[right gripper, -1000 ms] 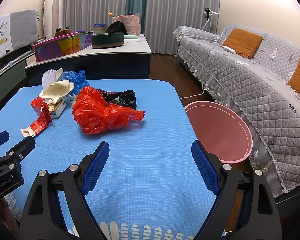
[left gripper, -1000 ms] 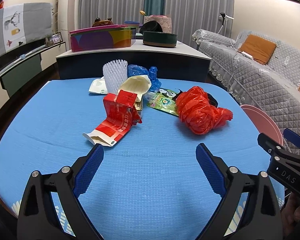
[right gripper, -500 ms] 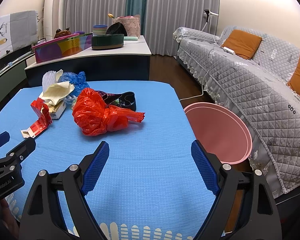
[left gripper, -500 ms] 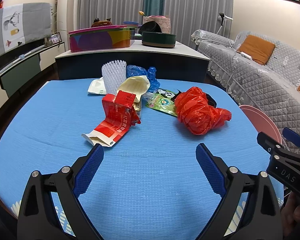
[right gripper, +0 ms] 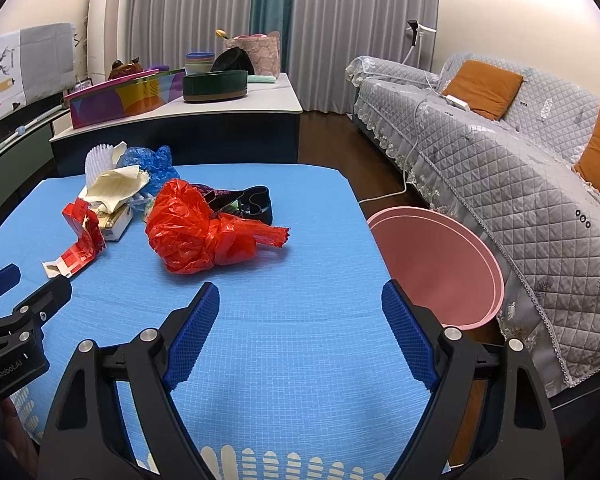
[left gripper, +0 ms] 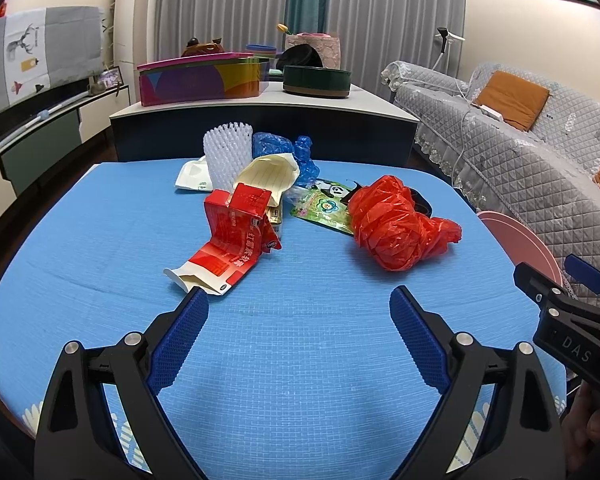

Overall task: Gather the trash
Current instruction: 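Grasp the red-and-white carton with the left tool while the right tool grasps the red bag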

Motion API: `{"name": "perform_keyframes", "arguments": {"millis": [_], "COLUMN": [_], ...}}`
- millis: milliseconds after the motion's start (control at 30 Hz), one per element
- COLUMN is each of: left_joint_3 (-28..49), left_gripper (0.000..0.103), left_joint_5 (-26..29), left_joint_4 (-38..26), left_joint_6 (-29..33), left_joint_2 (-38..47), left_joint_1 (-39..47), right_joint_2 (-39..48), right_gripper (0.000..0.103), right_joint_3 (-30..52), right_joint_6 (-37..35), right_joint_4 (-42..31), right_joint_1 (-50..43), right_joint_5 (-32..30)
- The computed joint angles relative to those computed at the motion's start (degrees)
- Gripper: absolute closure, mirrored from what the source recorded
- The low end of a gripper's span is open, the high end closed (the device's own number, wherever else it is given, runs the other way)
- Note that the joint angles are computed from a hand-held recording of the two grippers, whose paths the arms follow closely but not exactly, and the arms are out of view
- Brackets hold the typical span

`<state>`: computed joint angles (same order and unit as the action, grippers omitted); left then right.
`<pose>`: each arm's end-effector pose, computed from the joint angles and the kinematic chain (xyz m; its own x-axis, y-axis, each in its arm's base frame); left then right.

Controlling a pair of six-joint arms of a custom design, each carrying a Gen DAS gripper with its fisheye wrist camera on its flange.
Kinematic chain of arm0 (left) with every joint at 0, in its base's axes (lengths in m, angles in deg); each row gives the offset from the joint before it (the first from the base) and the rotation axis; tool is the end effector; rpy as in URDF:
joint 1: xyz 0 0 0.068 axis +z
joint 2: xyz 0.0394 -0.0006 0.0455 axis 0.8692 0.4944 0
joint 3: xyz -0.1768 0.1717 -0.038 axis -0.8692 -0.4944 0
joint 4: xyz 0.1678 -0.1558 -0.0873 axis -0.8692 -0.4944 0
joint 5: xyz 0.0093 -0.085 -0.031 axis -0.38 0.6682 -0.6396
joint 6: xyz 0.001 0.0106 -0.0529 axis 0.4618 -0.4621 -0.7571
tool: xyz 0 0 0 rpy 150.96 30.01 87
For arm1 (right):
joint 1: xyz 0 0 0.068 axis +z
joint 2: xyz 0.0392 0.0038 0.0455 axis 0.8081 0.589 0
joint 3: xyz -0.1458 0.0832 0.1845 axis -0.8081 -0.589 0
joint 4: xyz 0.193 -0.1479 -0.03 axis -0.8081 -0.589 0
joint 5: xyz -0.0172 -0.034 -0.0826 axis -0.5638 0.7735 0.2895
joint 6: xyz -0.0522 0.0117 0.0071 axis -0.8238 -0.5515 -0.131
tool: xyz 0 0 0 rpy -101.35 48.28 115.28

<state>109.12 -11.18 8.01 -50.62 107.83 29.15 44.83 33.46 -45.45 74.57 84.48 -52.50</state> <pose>0.3125 -0.1744 0.1978 -0.6135 -0.0424 -0.7886 0.0188 0.9975 -0.0683 0.3019 0.1578 0.2045 -0.6035 -0.0051 -0.7974 0.0813 0.9944 -0.0679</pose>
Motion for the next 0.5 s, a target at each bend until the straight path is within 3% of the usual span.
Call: {"name": "perform_keyframes", "arguments": {"millis": [133, 300, 500], "left_joint_3": [0.42, -0.17, 0.01], "left_gripper": [0.018, 0.023, 0.035], "left_joint_5": [-0.45, -1.88, -2.56], "left_joint_4": [-0.58, -0.02, -0.09], "left_joint_6": [-0.72, -1.79, -3.33], "left_joint_2": [-0.12, -0.64, 0.33], "left_joint_1": [0.12, 1.06, 4.28], "right_joint_2": [0.24, 1.01, 5.88], "right_gripper": [0.030, 0.046, 0.047], "right_joint_3": [0.59, 0.92, 5.30], "right_joint_6": [0.16, -0.51, -3.34], "right_joint_4": [0.44, 3.73, 7.32], "right_joint_1": [0.16, 0.83, 1.77], "right_joint_5": [-0.36, -1.99, -4.39]}}
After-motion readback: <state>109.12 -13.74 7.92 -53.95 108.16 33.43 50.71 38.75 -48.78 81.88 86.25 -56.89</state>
